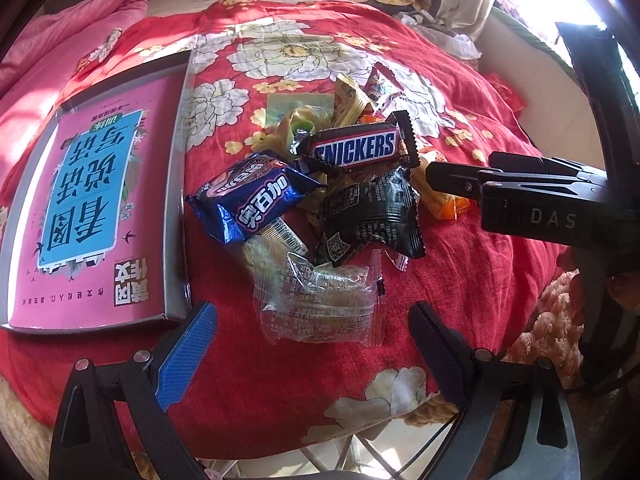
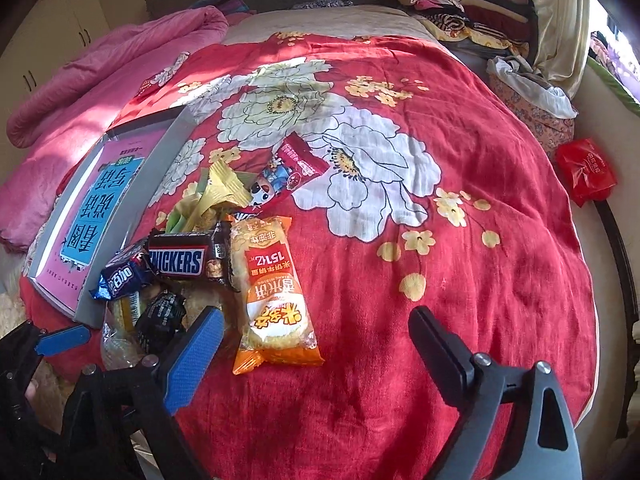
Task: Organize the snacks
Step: 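Grasp the clear pastry bag with the left tool while the right tool grasps the orange bread roll, then carry the pastry bag and bread roll over the grey tray with both tools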
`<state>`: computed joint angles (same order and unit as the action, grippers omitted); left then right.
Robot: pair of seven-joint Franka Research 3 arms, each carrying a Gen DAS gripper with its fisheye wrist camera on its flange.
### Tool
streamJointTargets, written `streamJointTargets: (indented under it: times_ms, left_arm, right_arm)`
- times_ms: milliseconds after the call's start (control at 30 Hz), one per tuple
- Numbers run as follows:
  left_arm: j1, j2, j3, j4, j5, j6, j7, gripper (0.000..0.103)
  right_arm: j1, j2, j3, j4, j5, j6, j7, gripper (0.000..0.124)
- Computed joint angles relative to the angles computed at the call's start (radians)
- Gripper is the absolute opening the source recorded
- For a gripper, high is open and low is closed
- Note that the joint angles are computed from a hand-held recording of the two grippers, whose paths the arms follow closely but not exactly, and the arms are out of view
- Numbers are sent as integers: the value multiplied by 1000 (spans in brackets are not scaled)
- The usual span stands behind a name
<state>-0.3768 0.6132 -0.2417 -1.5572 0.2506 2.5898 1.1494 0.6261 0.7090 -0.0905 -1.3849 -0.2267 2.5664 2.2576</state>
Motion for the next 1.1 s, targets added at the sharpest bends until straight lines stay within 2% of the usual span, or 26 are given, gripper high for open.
streamJointTargets:
  times_ms: [100, 200, 367, 433, 533, 600, 733, 833, 1100]
  left_arm:
    - [13, 14, -15, 15, -21, -18, 25, 82]
    - [10, 28, -12, 31, -31, -39, 26, 78]
    - [27, 47, -29, 48, -65, -42, 54, 64]
    - [31, 50, -35, 49, -77, -35, 70, 62]
    - [39, 46, -40, 39, -93, -21, 84, 59]
    - [51, 41, -50, 29, -111, -11, 100, 57]
    - [81, 20, -73, -3, -155, 16, 131, 55]
    - [99, -7, -83, -36, -178, 47, 158, 55]
    - [151, -61, -113, -96, -264, 89, 210, 55]
  right_arm:
    - [-11, 33, 18, 50, 3, -14, -61, 81]
    - [-18, 90, 30, 138, 15, -79, -126, 72]
    - [-39, 137, 49, 200, 72, -96, -189, 45]
    - [-44, 132, 50, 185, 95, -76, -191, 43]
    - [-51, 95, 46, 115, 126, -12, -170, 40]
    - [-40, 63, 21, 57, 127, 31, -120, 39]
    - [-38, -19, -10, -96, 148, 197, -15, 38]
    - [-30, -50, -29, -159, 157, 279, 32, 38]
    - [17, -54, -62, -167, 137, 368, 13, 37]
